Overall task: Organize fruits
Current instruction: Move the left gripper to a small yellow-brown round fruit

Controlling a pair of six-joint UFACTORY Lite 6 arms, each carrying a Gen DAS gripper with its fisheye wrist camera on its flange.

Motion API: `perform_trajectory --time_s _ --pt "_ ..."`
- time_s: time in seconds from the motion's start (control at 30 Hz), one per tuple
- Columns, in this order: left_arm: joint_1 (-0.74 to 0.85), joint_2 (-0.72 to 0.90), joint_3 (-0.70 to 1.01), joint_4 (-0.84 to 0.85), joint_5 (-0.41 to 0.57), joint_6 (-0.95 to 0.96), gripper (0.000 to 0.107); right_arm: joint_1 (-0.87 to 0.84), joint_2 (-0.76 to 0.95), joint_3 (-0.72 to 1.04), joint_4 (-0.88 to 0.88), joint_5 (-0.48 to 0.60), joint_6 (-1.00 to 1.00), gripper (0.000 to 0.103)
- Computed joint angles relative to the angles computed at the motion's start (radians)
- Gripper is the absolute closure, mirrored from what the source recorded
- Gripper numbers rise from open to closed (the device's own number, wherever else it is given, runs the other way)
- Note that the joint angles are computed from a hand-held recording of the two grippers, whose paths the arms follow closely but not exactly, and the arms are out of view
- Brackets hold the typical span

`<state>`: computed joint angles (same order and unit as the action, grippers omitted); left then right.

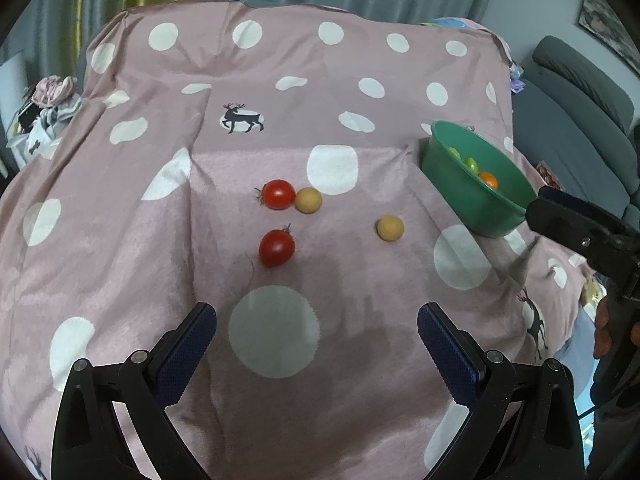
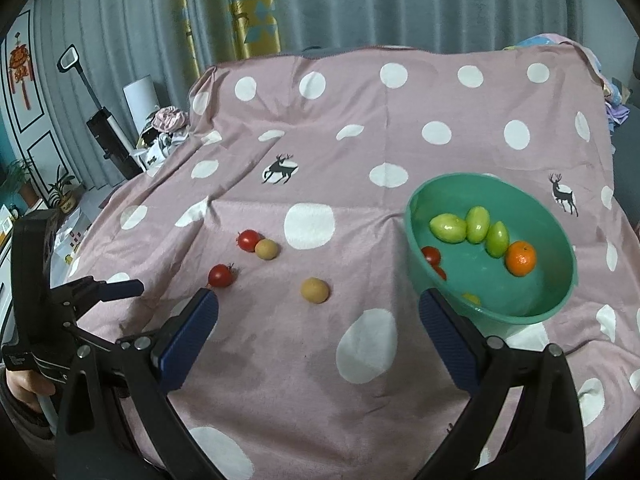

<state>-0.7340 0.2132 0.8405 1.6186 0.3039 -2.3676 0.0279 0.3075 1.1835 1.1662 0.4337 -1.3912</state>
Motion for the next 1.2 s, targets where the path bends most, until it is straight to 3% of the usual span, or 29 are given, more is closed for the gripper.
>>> perform_trajectory --time_s 0.93,1.2 --pt "0.055 0.061 -0.033 0.442 -0.065 -0.394 0.007 0.065 0.220 0.123 -0.221 0.007 0.225 0.002" --pt "0.085 0.075 0.000 0.561 -0.103 -0.472 0.007 0.067 0.298 0.201 -0.236 0.054 0.248 0.003"
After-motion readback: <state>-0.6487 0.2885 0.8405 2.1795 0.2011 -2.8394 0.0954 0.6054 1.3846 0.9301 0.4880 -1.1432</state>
